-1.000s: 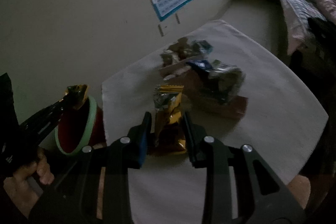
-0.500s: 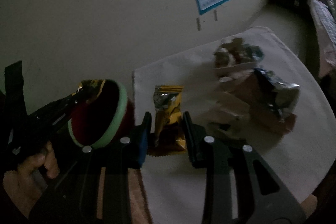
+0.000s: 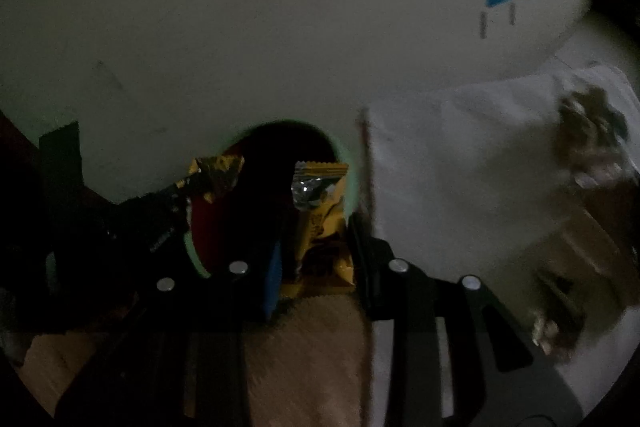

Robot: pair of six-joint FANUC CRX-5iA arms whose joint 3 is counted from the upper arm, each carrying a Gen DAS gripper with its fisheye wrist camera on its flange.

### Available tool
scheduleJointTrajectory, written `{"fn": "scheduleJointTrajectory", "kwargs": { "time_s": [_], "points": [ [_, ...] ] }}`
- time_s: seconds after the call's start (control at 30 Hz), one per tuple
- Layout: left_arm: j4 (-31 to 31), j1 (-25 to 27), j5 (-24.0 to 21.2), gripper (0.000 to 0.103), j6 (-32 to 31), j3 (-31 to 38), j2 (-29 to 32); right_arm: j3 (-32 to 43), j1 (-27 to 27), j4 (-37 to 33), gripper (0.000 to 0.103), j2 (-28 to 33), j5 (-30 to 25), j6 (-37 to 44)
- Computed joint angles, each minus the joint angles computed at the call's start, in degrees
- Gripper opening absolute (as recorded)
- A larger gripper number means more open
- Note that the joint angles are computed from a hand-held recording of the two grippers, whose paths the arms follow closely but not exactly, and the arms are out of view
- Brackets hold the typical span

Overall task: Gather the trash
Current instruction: 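Carry both held wrappers over to the green bin, then open both tools to drop the wrappers into the green bin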

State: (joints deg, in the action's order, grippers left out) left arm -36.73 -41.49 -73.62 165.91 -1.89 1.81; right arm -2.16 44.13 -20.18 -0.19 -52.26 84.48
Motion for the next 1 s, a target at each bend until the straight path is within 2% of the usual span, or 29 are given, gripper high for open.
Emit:
{"fn": "scheduleJointTrajectory", "kwargs": {
  "time_s": [0.23, 0.4, 0.43, 0.47, 0.5, 0.77, 0.83, 1.0],
  "points": [
    [1.45, 1.72, 0.01, 0.009, 1.41, -3.73, -1.88, 6.33, 3.15, 0.53, 0.031, 6.92, -2.11, 1.36],
    [2.36, 2.59, 0.38, 0.015, 1.68, -4.77, -1.88, 7.85, 3.07, -0.8, 0.034, 8.55, -3.03, 1.48],
    [2.48, 2.7, 0.3, 0.022, 1.73, -4.77, -1.78, 8.16, 2.87, -1.18, 0.042, 8.74, -3.15, 1.77],
    [2.5, 2.77, 0.01, 0.032, 1.91, -4.71, -1.56, 8.25, 2.6, -1.58, 0.056, 8.78, -3.14, 2.02],
    [2.41, 2.76, -0.16, 0.035, 2.14, -4.63, -1.39, 8.45, 2.36, -2.1, 0.06, 8.84, -3.13, 2.33],
    [1.42, 1.99, -1.2, 0.036, 2.4, -2.34, -0.76, 4.26, 0.01, -3.57, 0.061, 4.05, -0.89, 2.08],
    [0.55, 1.34, -1.26, 0.036, 2.15, -0.33, 0.19, 1.33, -1.03, -1.96, 0.065, 1.23, 0.03, 0.61],
    [-0.65, -0.93, -0.43, 0.037, -0.67, 4.74, 3.2, -6.77, -4.91, 3.9, 0.066, -5.81, 2.77, -4.38]
  ]
}}
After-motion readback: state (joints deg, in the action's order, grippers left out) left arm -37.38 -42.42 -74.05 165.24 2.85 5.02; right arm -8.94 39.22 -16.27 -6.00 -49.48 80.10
